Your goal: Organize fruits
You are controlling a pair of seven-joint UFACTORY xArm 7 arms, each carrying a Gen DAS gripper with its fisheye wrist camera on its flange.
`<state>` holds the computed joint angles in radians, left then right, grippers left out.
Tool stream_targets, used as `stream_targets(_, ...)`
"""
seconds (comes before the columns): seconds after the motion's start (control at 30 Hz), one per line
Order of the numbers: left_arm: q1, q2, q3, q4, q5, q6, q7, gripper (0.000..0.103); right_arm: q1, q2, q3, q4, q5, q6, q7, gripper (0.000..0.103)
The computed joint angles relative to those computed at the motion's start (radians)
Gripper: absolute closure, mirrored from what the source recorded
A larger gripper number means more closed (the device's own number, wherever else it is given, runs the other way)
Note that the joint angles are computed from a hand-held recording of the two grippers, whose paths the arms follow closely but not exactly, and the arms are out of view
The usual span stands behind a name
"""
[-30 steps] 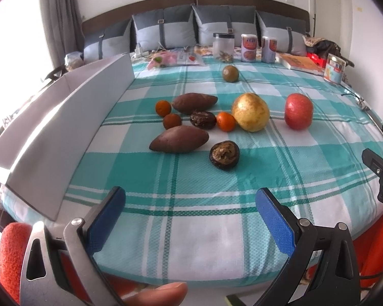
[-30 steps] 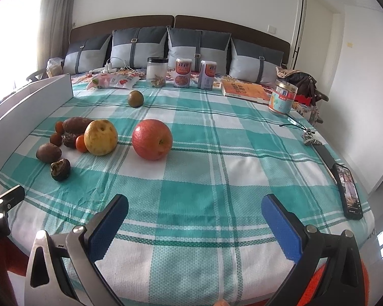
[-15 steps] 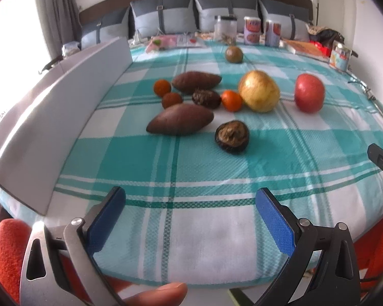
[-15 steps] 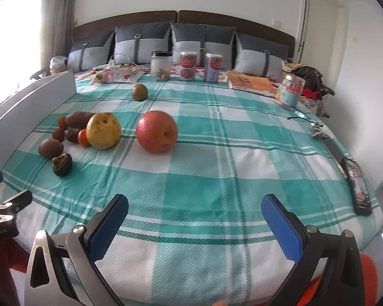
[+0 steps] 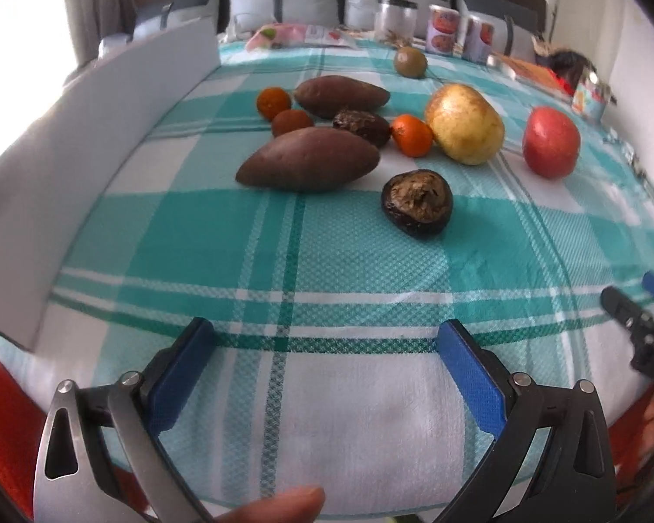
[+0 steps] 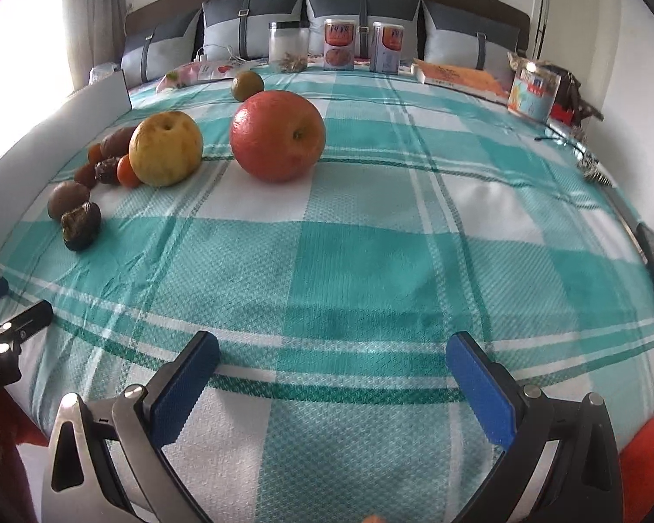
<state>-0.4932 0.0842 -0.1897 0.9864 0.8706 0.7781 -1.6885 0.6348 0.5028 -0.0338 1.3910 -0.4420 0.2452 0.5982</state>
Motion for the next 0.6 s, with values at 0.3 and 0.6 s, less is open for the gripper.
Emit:
stream_targets(0.3,-0.004,0.003,-0.001,0.009,-0.033,0.014,0.026,0.000,0.001,0.001,-0.006,-0.007,0.001,-0.017,-0.004,0.000)
stream_targets(0.6,0.012,-0.015,0.001,-0.013,-0.072,-0.031,0.101,0.000,0.002,-0.001,-0.006,-0.010,0.006,-0.016,-0.006,0.000)
